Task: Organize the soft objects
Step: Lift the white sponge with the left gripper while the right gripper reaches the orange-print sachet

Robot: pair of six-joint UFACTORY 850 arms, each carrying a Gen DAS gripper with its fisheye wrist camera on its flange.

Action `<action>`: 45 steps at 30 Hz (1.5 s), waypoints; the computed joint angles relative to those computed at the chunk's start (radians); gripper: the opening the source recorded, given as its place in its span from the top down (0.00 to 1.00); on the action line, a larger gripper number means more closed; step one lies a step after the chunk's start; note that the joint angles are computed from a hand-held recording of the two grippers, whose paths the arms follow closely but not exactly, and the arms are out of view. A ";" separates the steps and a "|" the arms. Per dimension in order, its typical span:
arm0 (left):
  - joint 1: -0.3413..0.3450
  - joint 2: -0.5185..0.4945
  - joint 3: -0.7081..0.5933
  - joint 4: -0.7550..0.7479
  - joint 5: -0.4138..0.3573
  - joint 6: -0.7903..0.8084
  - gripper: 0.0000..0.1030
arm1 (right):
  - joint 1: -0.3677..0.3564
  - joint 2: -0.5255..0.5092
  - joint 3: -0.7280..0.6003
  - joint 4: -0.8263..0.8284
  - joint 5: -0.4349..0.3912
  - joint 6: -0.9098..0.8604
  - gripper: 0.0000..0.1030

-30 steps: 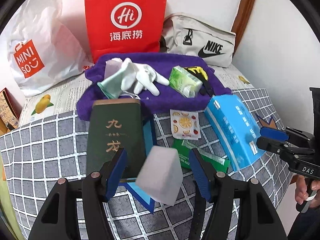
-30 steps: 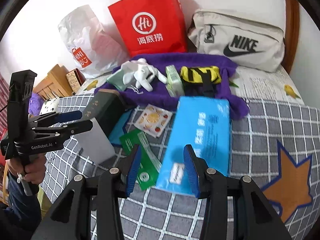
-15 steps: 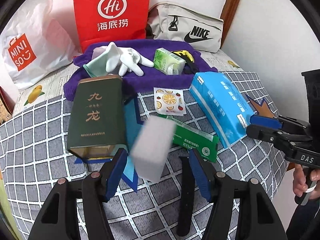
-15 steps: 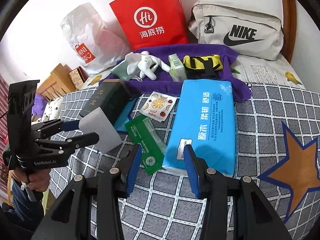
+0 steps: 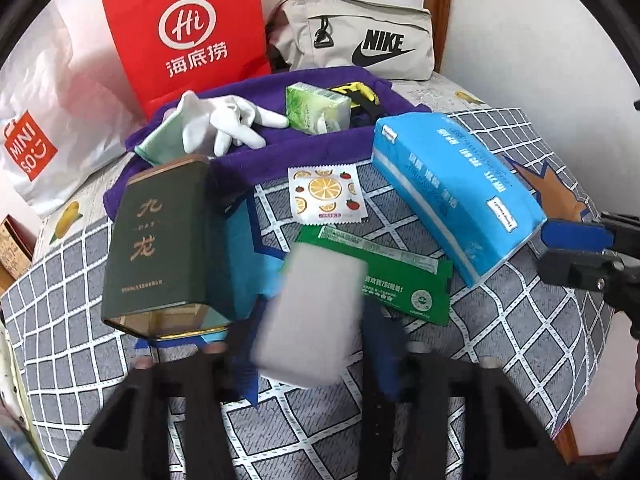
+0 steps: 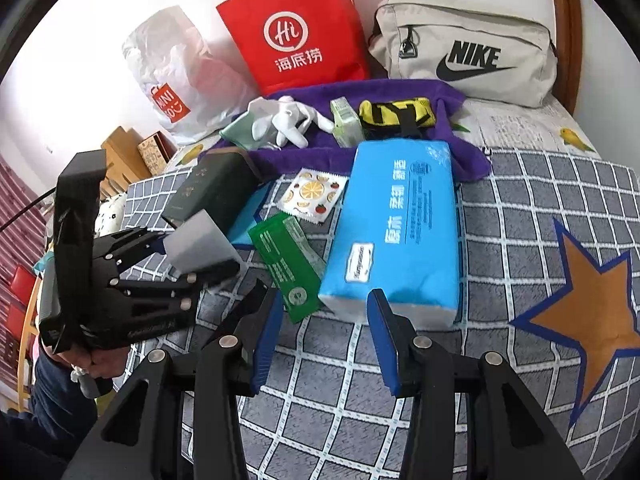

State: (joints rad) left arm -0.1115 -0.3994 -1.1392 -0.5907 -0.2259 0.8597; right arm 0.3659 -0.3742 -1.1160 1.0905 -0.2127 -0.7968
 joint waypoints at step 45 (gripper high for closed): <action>0.232 0.038 0.009 -0.247 -0.050 0.116 0.68 | 0.131 -0.409 -0.558 -1.086 -0.114 0.947 0.57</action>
